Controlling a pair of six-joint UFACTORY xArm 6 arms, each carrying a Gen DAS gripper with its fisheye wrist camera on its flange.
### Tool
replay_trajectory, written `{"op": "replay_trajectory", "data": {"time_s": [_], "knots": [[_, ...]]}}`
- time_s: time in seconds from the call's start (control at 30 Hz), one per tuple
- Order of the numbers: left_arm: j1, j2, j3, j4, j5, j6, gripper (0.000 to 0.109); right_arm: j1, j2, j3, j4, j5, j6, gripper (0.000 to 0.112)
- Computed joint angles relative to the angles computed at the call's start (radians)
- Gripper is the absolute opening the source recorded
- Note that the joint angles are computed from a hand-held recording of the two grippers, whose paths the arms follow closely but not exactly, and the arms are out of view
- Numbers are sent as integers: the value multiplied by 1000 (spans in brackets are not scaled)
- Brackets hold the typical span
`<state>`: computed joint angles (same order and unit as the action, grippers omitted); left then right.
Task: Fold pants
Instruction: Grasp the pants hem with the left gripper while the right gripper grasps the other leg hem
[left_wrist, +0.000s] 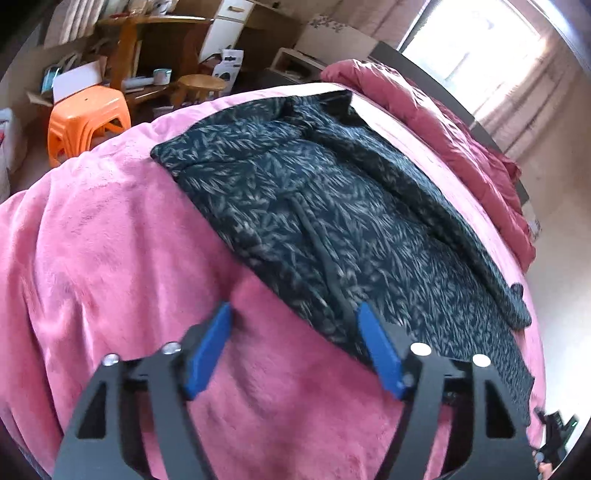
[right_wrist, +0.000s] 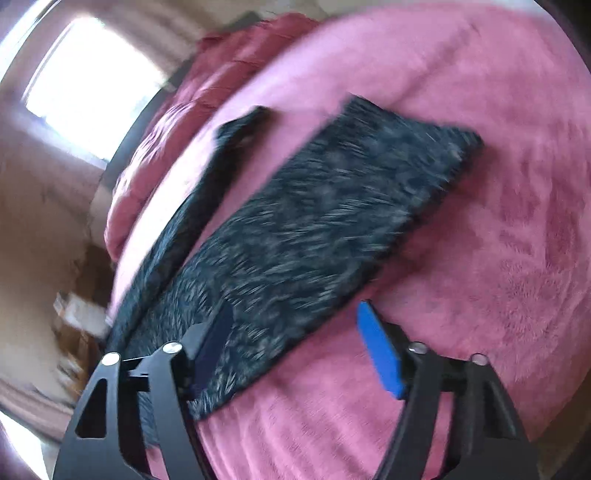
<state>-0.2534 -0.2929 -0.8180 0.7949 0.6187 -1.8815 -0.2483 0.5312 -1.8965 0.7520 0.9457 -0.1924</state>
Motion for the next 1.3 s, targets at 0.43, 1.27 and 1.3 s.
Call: {"op": "replay_trajectory", "data": {"time_s": [0.43, 1.27, 1.3], "knots": [[138, 16, 37, -37, -134, 9, 16, -58, 164, -160, 188, 35, 100, 12], [-73, -240, 148, 1, 116, -102, 4, -135, 241, -368, 83, 161, 92, 5], [-81, -245, 151, 3, 123, -108, 4, -140, 239, -364, 81, 167, 91, 5]]}}
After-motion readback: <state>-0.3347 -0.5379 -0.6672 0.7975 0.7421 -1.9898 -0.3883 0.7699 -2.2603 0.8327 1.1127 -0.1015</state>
